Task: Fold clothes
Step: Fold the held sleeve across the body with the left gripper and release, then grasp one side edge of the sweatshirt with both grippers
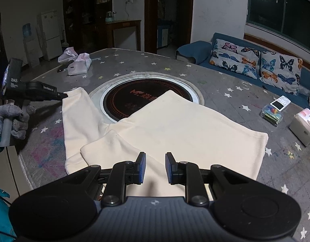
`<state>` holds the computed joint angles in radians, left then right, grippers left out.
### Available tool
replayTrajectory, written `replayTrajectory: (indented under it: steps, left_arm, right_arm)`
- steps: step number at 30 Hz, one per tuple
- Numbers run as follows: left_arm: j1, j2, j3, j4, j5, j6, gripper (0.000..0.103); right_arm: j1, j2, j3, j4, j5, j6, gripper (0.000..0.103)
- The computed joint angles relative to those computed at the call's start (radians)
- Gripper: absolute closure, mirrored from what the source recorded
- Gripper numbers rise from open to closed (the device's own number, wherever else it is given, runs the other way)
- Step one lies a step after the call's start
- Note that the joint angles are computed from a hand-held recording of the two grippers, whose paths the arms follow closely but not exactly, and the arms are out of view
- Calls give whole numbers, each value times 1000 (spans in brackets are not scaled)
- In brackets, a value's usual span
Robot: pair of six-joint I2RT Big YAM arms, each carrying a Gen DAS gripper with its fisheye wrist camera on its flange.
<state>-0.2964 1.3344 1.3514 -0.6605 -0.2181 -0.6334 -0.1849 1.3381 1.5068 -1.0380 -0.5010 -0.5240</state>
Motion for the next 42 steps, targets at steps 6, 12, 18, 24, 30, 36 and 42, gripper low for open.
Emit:
replayTrajectory:
  steps: [6,12,18,24,30,36,42]
  left_arm:
    - [-94,-42,40,117,170,57,98]
    - [-224,12,129,175,327,120,98]
    - [-311,102,180,155,456,180,95]
    - [-336,140,188,72,493,250,76]
    - [-288,59,106,80,388,338,54]
    - [-229,26,68,11,253,377,49]
    - [-199,10,35,-1,206,394,25]
  right_arm:
    - [-23,-12,-2,16,-16,13,83]
    - [-72,-27,-13,29,-44,44,83]
    - [-125,-30,-19,18,-41,70,83]
    - [-155,-24,-21,-11,-41,82,83]
    - [-145,-6,-26,-80,-45,43,83]
    - [-117,2,-50,-112,5,24,83]
    - [-124,6,-54,-81,26,86,83]
